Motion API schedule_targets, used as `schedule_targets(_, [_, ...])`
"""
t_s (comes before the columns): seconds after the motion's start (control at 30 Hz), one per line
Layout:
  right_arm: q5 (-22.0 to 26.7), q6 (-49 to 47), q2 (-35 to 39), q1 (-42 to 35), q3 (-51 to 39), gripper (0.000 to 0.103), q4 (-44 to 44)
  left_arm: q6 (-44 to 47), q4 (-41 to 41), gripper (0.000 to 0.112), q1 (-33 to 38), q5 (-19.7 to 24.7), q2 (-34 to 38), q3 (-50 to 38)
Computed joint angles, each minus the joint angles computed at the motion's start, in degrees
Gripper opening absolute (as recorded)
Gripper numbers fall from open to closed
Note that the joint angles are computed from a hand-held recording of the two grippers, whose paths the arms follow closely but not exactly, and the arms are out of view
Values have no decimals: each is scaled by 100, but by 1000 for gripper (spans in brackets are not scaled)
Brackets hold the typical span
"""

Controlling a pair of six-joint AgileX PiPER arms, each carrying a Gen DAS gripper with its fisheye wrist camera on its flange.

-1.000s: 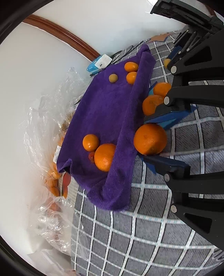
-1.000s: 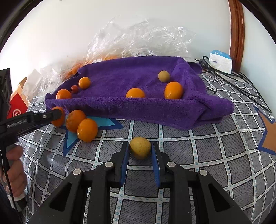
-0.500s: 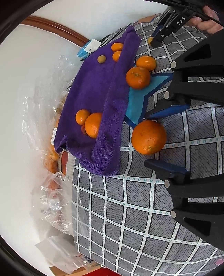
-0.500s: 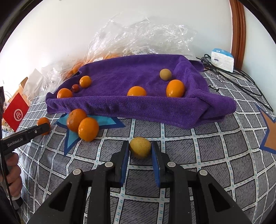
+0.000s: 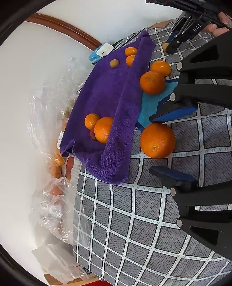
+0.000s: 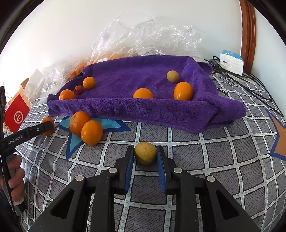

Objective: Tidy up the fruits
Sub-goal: 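Grasp a large orange with the left gripper while the right grasps a yellow fruit, then carry the orange with the left gripper while the right carries the yellow fruit onto the towel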

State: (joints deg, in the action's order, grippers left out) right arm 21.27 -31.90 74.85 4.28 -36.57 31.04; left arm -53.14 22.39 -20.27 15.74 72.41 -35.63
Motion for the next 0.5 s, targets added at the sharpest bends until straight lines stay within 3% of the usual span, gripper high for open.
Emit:
schedule_targets(0.07, [-43,149,-11,53,8,26,-148,149,-162,47,49,-247,61,79])
schedule_targets(0.23, [-12,-50,-9,0,19,26,15,130,-78,47,-27,-323,98,79])
schedule_targets(0.43, [-5,-40,6,16,4,26,-27,1666,-1562,38,180,-552,86,142])
schedule_targets(0.5, [20,-163,17,-19,0,26,103,1633,-1541,38,172,-608,52,176])
